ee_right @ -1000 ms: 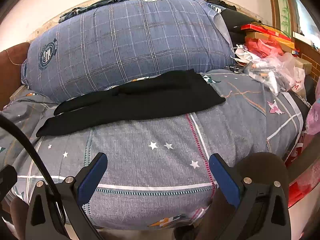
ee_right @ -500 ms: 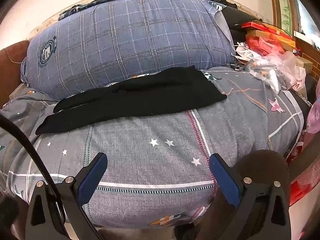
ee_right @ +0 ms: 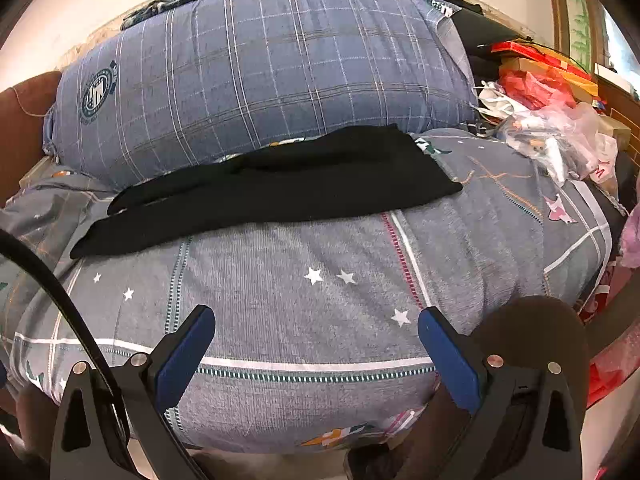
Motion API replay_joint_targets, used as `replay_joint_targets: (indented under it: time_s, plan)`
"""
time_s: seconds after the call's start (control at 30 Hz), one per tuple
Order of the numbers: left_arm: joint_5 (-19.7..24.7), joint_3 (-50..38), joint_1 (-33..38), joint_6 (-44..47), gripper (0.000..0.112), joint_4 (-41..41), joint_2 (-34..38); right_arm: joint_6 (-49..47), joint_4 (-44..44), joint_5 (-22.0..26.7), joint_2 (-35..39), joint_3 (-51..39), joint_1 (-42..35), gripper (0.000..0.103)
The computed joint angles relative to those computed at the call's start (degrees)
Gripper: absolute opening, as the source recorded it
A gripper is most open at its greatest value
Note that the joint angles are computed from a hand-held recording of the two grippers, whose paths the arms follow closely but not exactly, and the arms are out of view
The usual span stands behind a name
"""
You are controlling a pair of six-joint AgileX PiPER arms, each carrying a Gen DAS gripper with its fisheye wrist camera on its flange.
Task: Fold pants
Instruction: 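Grasp the black pants' waistband with the left gripper while the right gripper grasps it too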
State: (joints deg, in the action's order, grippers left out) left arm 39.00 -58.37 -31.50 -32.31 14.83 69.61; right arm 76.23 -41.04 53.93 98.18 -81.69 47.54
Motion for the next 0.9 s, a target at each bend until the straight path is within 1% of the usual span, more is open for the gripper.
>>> replay_joint_targets:
  time_s: [0.03,0.07,0.1,0.13,0.17,0.23,0.27,0.33,0.4,0.43,0.47,0.5,0.53,0.57,0.67,0.73,0.8,0.87,0.9]
  plan:
    - [-0.4,0.1,1.7,1.4,0.098,-1.3,-0.2,-0.4,0.2,-0.4,0.2,0.0,-0.2,0.103]
    - [-0.7,-0.1,3.9,3.7,0.085,-3.0,-0.4,-0.9,0.5,-0.9,0.3,0.1,-0.4,0.103]
    - [-0.6,-0.5,6.9,8.0,0.078,-6.3,-0.2,-1.9,0.9,-1.8,0.3,0.3,-1.1,0.103]
    - [0.3,-2.0,11.2,13.7,0.067,-11.6,0.8,-2.8,1.3,-2.3,0.2,0.4,-1.8,0.103]
    - [1.2,-3.1,15.4,19.4,0.063,-17.3,1.8,-4.2,1.8,-3.0,-0.1,0.4,-3.1,0.103]
    - [4.3,-6.7,25.8,29.5,0.063,-28.6,5.8,-6.3,3.3,-4.1,-1.4,0.9,-6.1,0.103]
    - [5.1,-8.8,30.6,32.4,0.063,-32.0,8.5,-8.5,5.7,-5.6,-2.3,1.2,-9.6,0.103]
    - [5.1,-13.2,35.6,33.2,0.063,-32.8,13.9,-12.3,10.1,-7.6,-2.9,1.1,-14.3,0.103]
    - [6.6,-19.1,39.8,33.7,0.063,-33.2,20.6,-19.0,18.2,-9.1,-2.0,-0.5,-20.7,0.102]
    - [8.5,-23.2,42.4,35.1,0.064,-35.5,25.2,-22.6,22.9,-9.8,-1.4,-1.3,-24.0,0.1]
    - [10.1,-26.4,44.2,36.0,0.064,-37.3,28.7,-26.6,28.6,-10.7,-0.3,-2.1,-27.7,0.096]
    - [12.8,-31.4,46.2,35.6,0.064,-38.6,34.0,-30.9,34.1,-11.0,0.6,-2.8,-30.6,0.093]
    - [14.2,-34.4,47.1,34.9,0.064,-39.1,36.9,-34.4,39.0,-11.0,1.7,-3.6,-33.0,0.089]
    - [15.9,-38.6,48.0,34.4,0.064,-39.7,41.0,-38.0,44.7,-11.3,3.1,-4.3,-36.0,0.089]
    - [17.5,-45.7,47.9,32.1,0.064,-39.0,47.6,-43.6,54.7,-11.5,6.7,-5.9,-41.2,0.089]
    - [20.3,-52.0,47.4,31.9,0.064,-39.4,52.3,-45.7,58.5,-11.8,8.8,-7.1,-43.4,0.089]
    - [22.3,-58.1,45.7,30.4,0.066,-37.5,56.6,-45.8,59.8,-11.4,10.6,-8.8,-44.5,0.089]
    - [22.3,-61.9,43.5,29.4,0.083,-33.9,58.5,-45.0,60.2,-10.8,12.8,-11.2,-45.2,0.089]
    - [24.0,-65.1,42.6,28.9,0.088,-32.8,60.3,-44.4,60.1,-10.3,13.7,-12.5,-45.1,0.089]
